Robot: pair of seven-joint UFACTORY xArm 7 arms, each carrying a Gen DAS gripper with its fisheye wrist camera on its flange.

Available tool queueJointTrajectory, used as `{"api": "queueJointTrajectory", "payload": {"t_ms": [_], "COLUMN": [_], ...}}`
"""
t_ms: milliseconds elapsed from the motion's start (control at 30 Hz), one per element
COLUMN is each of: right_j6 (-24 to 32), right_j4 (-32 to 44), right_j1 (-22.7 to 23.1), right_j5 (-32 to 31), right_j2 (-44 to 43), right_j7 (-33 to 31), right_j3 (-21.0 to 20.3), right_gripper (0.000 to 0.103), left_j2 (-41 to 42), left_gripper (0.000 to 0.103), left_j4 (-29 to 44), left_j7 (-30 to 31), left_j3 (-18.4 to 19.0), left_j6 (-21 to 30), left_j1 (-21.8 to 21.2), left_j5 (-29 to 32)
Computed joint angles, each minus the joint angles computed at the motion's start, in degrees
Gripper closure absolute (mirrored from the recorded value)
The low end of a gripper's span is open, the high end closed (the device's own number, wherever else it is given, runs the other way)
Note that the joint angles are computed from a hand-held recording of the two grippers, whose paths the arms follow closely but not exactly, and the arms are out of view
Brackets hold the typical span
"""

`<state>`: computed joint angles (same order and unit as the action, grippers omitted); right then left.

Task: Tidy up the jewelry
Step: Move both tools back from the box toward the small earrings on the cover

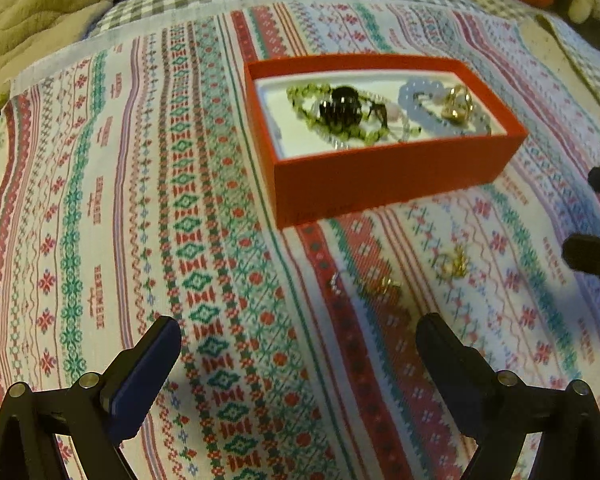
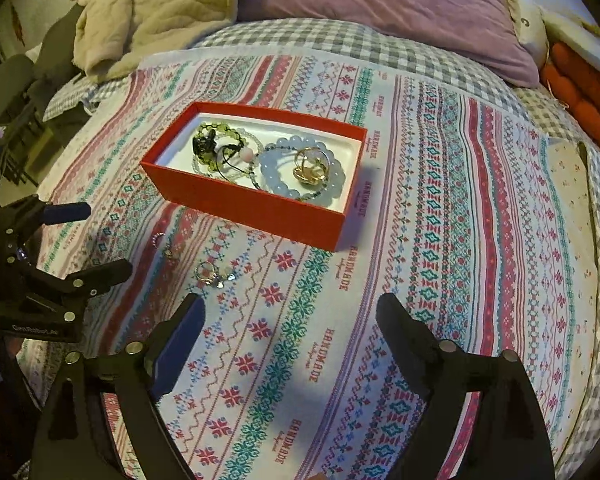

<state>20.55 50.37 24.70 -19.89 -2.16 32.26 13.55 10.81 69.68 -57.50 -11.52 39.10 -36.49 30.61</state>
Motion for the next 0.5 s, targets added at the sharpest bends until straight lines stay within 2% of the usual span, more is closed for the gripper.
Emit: {"api": "queueJointTrajectory", "payload": {"t_ms": [100,333,500], "right_j6": [-1.93,-3.5,-3.71], "right_j4": [-1.44,-2.72,-2.71], "right_j1": [-0.38,-0.99,-0.59], "right_j5": [-0.72,-0.26,2.32], "right_j2": [-0.66,-1.05,-0.35], "right_j7": [1.17,1.51,-1.06], "right_j3": [-0.17,0.01,-0.05], "right_gripper": [0.0,0.0,0.0], "left_j2": [-0.38,-1.59,-1.01], "left_gripper": [0.006,0.006,0.006], "left_j4": [-1.2,-4.3,-5.74], "left_j7": [0.02,-0.4,1.78], "left_j3": [-0.07,-0.28,-0.56], "left_j6": [-0.79,-4.66,-7.6], "left_j1": [0.15,0.55,0.81], "left_j5": [-0.3,0.5,-0.04]}}
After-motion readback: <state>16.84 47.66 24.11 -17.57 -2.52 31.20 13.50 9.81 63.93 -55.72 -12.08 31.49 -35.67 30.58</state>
